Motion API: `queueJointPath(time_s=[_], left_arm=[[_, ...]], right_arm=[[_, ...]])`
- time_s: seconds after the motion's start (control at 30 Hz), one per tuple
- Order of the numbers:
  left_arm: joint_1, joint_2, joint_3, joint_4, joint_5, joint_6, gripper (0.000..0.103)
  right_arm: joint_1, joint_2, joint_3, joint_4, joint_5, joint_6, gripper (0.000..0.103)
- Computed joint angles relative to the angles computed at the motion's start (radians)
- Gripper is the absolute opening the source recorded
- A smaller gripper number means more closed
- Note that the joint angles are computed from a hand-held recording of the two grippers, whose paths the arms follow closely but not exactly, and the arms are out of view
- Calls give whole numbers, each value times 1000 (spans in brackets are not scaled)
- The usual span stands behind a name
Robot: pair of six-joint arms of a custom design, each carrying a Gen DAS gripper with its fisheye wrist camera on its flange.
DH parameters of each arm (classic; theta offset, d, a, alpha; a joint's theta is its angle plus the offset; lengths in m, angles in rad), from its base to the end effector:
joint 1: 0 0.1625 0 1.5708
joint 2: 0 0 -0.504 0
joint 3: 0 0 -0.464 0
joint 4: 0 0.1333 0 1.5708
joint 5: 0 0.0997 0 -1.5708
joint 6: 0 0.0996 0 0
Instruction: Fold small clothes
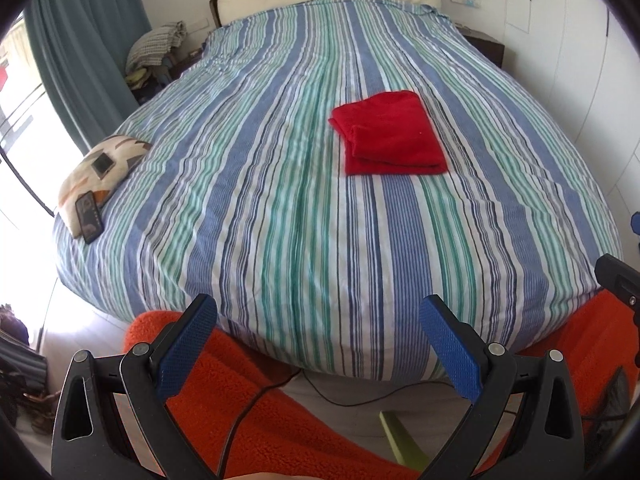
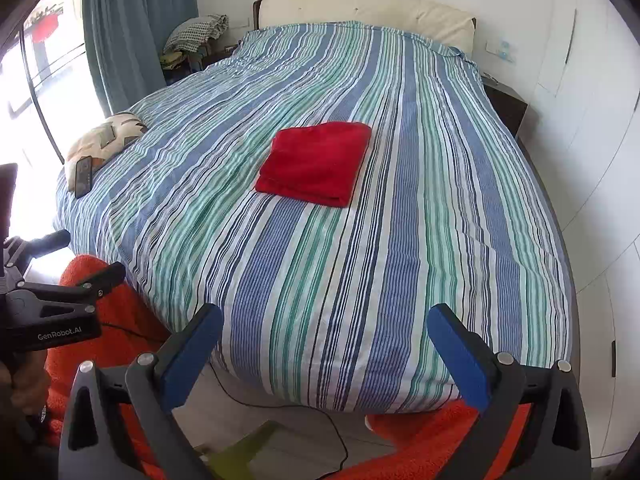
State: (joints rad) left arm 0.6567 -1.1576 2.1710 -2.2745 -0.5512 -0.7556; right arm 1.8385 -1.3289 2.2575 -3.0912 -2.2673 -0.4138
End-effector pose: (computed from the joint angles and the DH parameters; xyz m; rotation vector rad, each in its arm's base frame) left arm -0.2841 -0.4944 0.1503 0.3586 2.1365 -0.6682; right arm 0.2055 -0.4870 0.2725 0.5365 -2.2861 0.6478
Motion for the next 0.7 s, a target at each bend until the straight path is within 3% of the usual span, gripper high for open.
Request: queueJointPath(time_s=[0.33, 0.7], left_arm=[[-21, -20, 10, -5, -21, 4, 102], [-21, -20, 14, -49, -36, 40, 102]], right_arm=[[36, -28, 37, 1, -20, 9, 101], [31, -17, 34, -14, -17, 2, 101]])
